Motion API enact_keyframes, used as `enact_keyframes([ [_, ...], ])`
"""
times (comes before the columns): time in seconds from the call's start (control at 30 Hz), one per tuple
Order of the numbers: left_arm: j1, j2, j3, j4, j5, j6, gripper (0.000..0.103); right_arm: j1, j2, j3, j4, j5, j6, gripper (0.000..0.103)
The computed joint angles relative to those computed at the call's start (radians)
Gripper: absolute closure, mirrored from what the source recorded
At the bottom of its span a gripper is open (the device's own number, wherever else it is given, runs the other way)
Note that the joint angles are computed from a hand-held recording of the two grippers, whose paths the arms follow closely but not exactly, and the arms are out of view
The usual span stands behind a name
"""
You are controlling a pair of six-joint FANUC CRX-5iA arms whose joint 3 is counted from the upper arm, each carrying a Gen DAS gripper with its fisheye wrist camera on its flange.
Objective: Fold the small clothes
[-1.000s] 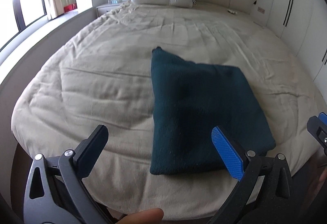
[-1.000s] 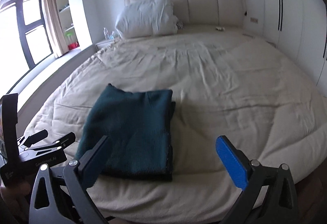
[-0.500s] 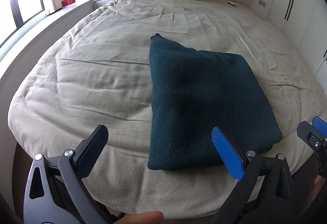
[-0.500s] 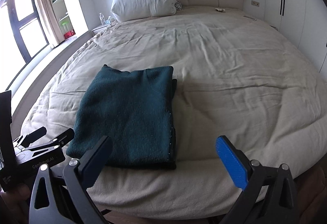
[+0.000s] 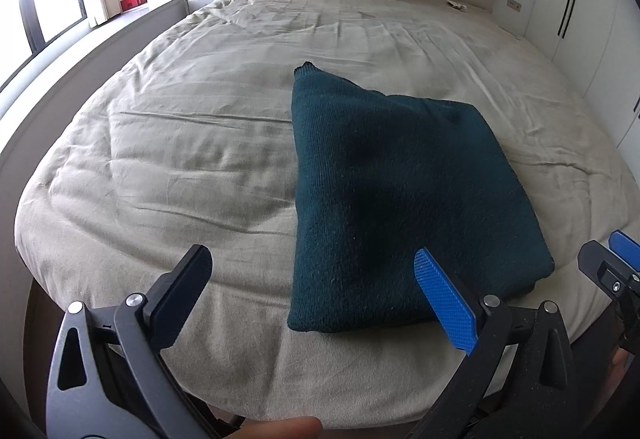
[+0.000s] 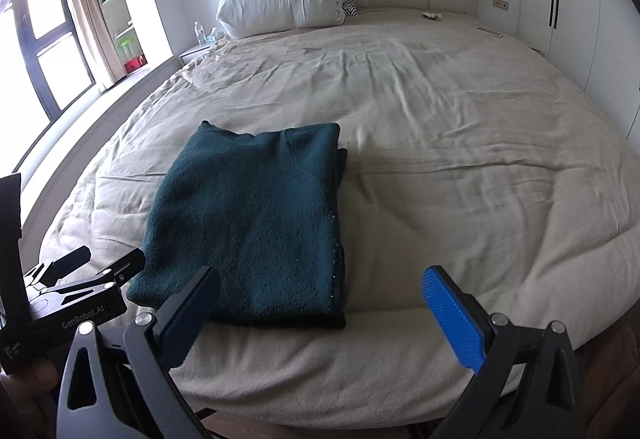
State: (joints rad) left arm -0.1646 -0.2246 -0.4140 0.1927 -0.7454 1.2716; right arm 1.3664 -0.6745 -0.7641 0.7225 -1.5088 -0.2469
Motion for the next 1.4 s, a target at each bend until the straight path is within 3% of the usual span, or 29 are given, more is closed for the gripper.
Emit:
enact_keyframes([
  [0.87, 0.001, 0.003, -0.008, 0.002, 0.001, -0.003, 0.000, 0.002, -0.002, -0.002, -0.006, 0.001, 0.001, 0.000],
  [1.4, 0.009, 0.009, -0.013, 0.020, 0.002, -0.027, 0.000, 0.049, -0.017, -0.024, -0.017, -0.017, -0.038, 0.000],
])
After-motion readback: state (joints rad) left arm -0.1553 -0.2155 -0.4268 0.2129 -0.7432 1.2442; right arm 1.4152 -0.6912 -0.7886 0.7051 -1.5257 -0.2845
